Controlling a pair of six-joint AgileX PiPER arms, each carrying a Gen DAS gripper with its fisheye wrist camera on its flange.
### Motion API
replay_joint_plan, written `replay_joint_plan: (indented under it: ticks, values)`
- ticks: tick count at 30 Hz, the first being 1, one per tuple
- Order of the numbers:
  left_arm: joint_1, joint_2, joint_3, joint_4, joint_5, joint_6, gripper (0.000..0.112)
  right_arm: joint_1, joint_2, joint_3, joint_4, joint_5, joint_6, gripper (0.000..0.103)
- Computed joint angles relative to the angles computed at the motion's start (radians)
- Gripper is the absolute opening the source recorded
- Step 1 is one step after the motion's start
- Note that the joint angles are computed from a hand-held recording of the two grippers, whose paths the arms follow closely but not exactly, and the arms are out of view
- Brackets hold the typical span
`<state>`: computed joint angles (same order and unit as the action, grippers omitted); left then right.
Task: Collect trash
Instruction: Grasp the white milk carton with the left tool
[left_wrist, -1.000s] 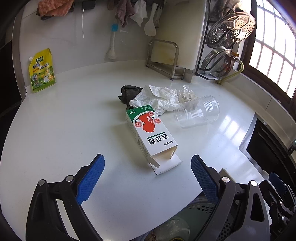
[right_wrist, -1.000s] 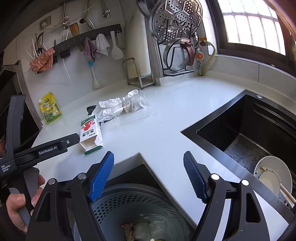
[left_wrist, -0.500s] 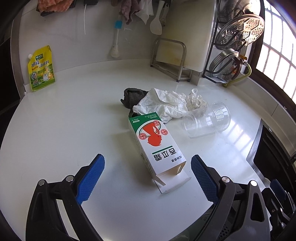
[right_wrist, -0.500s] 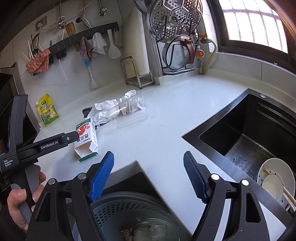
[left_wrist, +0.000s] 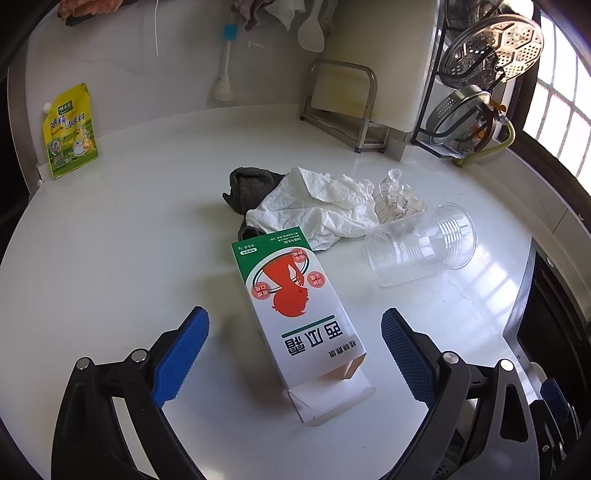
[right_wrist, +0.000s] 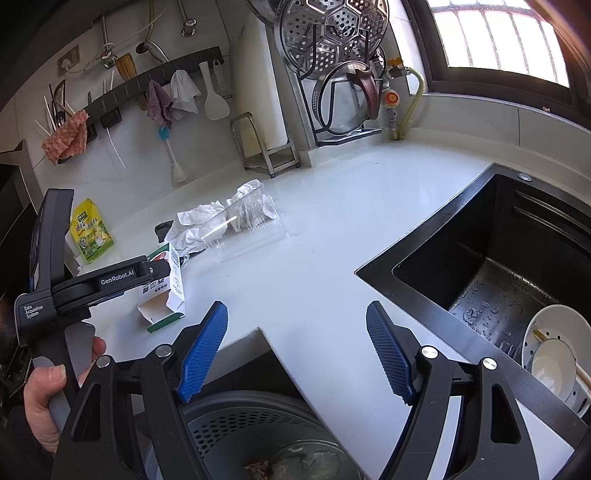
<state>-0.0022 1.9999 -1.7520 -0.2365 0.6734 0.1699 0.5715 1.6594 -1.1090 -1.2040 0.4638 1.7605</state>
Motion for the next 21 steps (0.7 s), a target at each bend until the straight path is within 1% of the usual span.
replay_joint_plan:
  ticks: [3,10,17,20,21]
  values:
    - [-0.013,0.037,-0.047,0.054,0.027,-0.058,0.093,-0.008,-0.002,0.008,-0.008,-0.009,0.014,0.074]
    - [-0.037,0.075,-0.102,0.183,0.051,-0.17,0.093,-0.026,-0.002,0.023,-0.061,-0.037,0.081,0.074]
    - [-0.047,0.101,-0.136,0.22,0.072,-0.201,0.093,-0.024,-0.003,0.024,-0.057,-0.033,0.078,0.074]
    - [-0.049,0.101,-0.131,0.225,0.072,-0.201,0.087,-0.024,-0.001,0.021,-0.055,-0.03,0.077,0.074]
    - [-0.048,0.101,-0.132,0.217,0.075,-0.193,0.083,-0.025,-0.001,0.021,-0.054,-0.031,0.076,0.074]
